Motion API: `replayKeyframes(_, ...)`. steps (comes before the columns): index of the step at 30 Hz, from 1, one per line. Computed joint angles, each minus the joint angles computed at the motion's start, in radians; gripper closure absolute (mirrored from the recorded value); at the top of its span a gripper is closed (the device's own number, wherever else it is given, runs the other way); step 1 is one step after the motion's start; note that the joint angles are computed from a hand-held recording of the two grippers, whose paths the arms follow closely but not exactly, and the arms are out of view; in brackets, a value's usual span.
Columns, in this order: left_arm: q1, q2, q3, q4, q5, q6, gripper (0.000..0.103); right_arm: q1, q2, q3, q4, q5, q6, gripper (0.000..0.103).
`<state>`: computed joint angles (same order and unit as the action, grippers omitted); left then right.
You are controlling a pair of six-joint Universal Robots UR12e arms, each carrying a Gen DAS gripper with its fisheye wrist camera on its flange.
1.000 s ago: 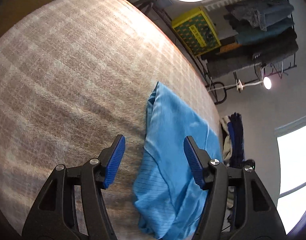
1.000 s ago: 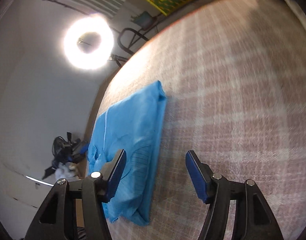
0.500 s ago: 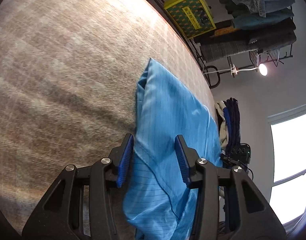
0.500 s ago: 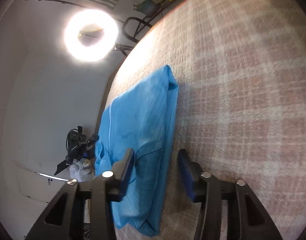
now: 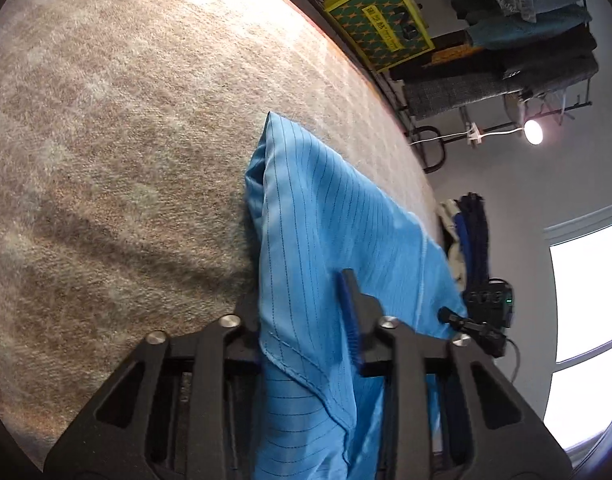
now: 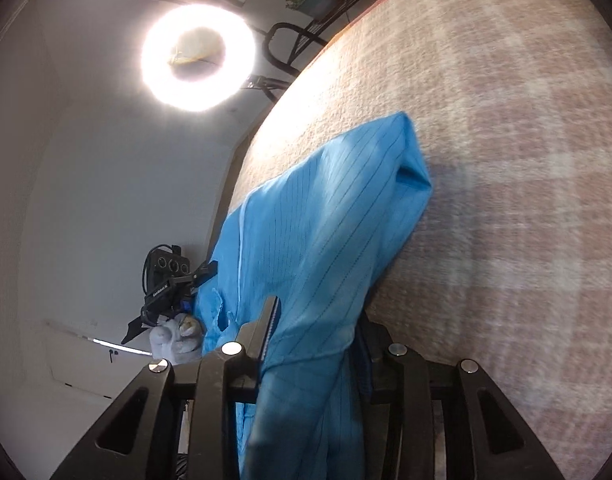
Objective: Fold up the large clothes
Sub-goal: 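Grasp the end of the folded coat with both tools and lift it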
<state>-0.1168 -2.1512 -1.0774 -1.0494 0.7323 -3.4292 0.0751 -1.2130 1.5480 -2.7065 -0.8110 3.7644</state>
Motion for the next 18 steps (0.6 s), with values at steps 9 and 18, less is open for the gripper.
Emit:
replayKeyframes(9,-0.048,0.048,-0.003,0.041,0.205,0.096,0.097,0.063,-0.041,-0.048,0.150,-0.228,-0.144,0.097)
replayKeyframes(18,-0.071,0.106,-0.021,0.058,0.245,0.135,0.098,0.132,-0.094,-0.092,0.252,-0.437,-0.283,0.099)
